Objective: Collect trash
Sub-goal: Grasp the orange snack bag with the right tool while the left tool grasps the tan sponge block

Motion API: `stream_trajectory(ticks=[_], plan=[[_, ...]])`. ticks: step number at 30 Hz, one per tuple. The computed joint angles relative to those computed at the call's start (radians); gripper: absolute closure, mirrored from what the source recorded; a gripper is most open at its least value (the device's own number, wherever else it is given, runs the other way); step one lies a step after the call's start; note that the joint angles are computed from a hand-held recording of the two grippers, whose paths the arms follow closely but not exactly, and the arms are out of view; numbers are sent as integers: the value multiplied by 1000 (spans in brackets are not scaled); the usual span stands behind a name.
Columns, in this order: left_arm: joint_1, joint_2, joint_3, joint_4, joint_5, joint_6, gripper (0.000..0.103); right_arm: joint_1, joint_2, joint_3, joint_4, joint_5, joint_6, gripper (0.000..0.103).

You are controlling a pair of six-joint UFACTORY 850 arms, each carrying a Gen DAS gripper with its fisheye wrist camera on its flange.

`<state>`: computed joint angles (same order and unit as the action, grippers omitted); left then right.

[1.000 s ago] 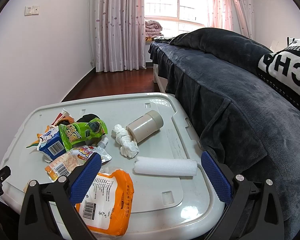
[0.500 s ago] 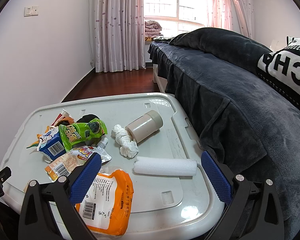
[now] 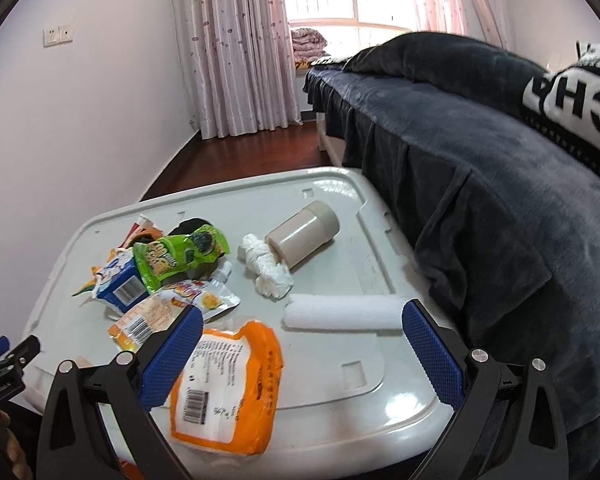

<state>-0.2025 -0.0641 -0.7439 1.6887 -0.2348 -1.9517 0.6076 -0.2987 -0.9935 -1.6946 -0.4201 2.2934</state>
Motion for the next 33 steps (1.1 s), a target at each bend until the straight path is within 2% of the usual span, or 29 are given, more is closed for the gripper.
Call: stream_trajectory(ticks=[3, 5, 6, 9, 13, 16, 18, 22, 25, 27, 31, 32, 33], plan=[[6, 5, 4, 11, 3, -6, 7, -2, -4, -1, -33, 57, 5, 5], [8, 13, 11, 13, 2, -1, 7, -5, -22, -19, 30, 107, -69, 5], [10, 17, 14, 18, 2, -2, 7, -9, -43, -39, 113, 140, -157, 5], [17, 31, 27, 45, 13, -21, 7, -13, -79, -76, 332, 169, -376, 5], [34, 49, 39, 72, 36, -47, 7, -21, -121, -120, 563, 195, -589, 5], [43, 61, 47, 85, 38, -67, 7, -24, -163, -160, 789, 199, -809, 5], [40, 69, 54, 102, 18, -84, 7, -20, -185, -181, 857, 193, -886, 5], [23, 84, 69, 152, -27, -112, 7, 10, -250, -253, 894, 116, -996, 5], [22, 86, 72, 160, -27, -109, 7, 19, -288, -292, 949, 78, -1067, 5], [23, 84, 71, 158, -26, -107, 7, 23, -305, -309, 970, 59, -1096, 9], [29, 82, 69, 146, -17, -100, 7, 22, -294, -292, 921, 83, -1060, 18], [30, 79, 68, 139, -12, -95, 7, 23, -287, -283, 900, 88, -1041, 25], [30, 80, 69, 133, -10, -90, 7, 22, -279, -273, 866, 100, -1011, 41]])
